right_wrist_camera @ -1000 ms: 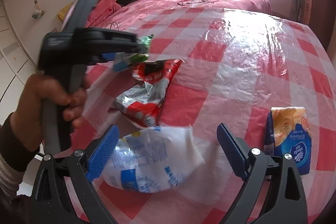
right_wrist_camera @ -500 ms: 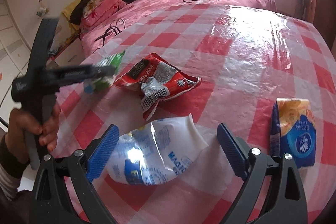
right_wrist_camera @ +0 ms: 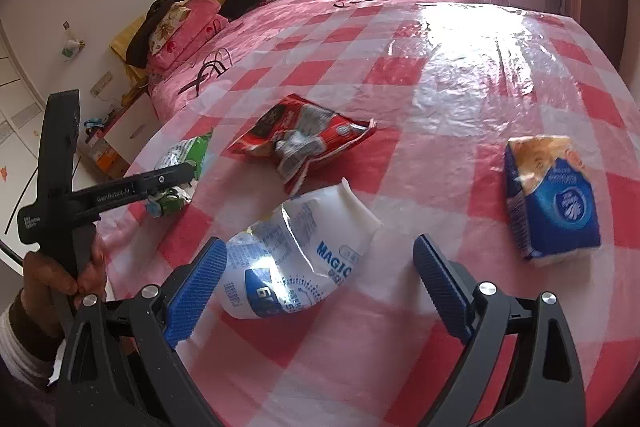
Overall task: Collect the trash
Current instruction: 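Grasp the white Magic milk bottle with the right tool while the left tool holds the packet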
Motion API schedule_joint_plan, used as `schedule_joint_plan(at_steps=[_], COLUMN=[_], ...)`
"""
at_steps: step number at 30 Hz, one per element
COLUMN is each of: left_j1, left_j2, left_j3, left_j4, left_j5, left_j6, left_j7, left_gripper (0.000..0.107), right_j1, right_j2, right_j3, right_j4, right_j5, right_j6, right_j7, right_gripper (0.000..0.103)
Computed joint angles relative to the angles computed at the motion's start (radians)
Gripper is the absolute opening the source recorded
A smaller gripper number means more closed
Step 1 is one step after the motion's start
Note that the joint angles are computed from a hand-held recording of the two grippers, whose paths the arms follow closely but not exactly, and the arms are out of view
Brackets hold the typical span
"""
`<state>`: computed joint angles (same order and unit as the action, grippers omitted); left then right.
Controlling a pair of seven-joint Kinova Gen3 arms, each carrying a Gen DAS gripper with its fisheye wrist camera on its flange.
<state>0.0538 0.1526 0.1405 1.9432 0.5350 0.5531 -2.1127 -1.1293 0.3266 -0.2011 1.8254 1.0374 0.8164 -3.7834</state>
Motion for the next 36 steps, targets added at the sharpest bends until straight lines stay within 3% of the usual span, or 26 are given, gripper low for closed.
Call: schedule_joint_plan(at_steps=[5, 11, 19, 22, 26, 33, 34, 35, 36], left_j1=[-0.037, -0.063, -0.081, -0.086, -0.092, -0.122, -0.127, -0.131, -0.136], left_j2=[-0.020, -0.043, -0.067, -0.076, -0.079, -0.068, -0.066, -0.064, -0.061], left_j3=[-0.002, -0.025, -0.059, -0.070, -0.082, -0.100, -0.102, -0.104, -0.106], left_j4=[0.027, 0.058, 0.091, 0.105, 0.112, 0.110, 0.111, 0.110, 0.109], left_j5=[0.064, 0.141, 0.203, 0.224, 0.246, 0.290, 0.298, 0.303, 0.311], left_j6=[0.029, 0.073, 0.119, 0.132, 0.151, 0.205, 0.213, 0.219, 0.229], left_j7=[-0.103, -0.228, -0.356, -0.400, -0.440, -0.504, -0.512, -0.518, -0.526], left_gripper=[0.049, 0.049, 0.049, 0.049, 0.049, 0.049, 0.049, 0.049, 0.049], right_j1=[-0.003, -0.037, -0.066, -0.078, -0.081, -0.102, -0.107, -0.111, -0.112], right_j2=[0.031, 0.113, 0.183, 0.188, 0.229, 0.231, 0.232, 0.233, 0.225], right_j3=[0.001, 0.031, 0.089, 0.105, 0.108, 0.122, 0.123, 0.125, 0.126], right_j4=[-0.059, -0.208, -0.320, -0.329, -0.408, -0.404, -0.406, -0.408, -0.396], right_j5=[-0.035, -0.120, -0.194, -0.203, -0.250, -0.251, -0.251, -0.251, -0.250], right_j6=[0.016, 0.139, 0.213, 0.235, 0.330, 0.334, 0.344, 0.353, 0.345], right_j7=[0.043, 0.204, 0.301, 0.294, 0.377, 0.375, 0.371, 0.368, 0.353], right_gripper=[0.093, 0.093, 0.093, 0.085, 0.076, 0.068, 0.062, 0.049, 0.049])
